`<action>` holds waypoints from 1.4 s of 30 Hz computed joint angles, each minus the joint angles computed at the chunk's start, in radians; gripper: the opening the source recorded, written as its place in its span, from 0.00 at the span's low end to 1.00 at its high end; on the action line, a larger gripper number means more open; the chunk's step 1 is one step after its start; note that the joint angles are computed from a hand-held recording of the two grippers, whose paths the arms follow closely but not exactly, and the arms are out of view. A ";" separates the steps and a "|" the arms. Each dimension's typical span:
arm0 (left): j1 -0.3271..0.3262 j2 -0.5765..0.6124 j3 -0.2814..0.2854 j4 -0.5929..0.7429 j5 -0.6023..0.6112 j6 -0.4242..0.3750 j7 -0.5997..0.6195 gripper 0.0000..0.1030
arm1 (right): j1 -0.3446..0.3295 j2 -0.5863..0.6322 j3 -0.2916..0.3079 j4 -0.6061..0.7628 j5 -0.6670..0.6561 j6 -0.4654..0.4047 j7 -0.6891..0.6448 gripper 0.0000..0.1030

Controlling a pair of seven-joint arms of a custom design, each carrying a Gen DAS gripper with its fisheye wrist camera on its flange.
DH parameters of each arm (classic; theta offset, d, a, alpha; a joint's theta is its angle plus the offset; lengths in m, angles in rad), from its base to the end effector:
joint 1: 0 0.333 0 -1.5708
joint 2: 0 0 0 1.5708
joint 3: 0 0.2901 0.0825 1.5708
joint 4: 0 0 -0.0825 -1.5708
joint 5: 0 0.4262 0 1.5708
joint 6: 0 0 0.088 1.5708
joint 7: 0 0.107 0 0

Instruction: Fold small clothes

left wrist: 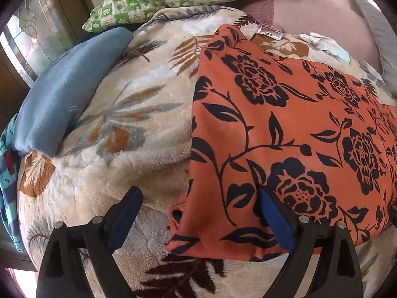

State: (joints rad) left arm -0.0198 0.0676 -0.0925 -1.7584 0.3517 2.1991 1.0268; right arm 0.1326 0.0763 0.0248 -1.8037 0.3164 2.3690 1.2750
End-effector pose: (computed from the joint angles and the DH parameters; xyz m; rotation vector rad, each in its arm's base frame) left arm 0.6539 -0.0603 0.5237 -2.1440 1.6162 -0.2646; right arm 0.6549 0.1072 0.5123 -2.0823 1.5677 -0.2486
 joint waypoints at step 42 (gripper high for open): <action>-0.104 0.137 0.004 0.138 0.083 0.044 -0.034 1.00 | -0.027 0.112 0.033 0.119 0.027 0.049 0.036 0.67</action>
State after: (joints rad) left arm -0.1237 0.2043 -0.0881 -1.6203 0.4347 2.2432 0.9926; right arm 0.1061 0.1880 0.0573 -1.6848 0.3431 2.4176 1.3107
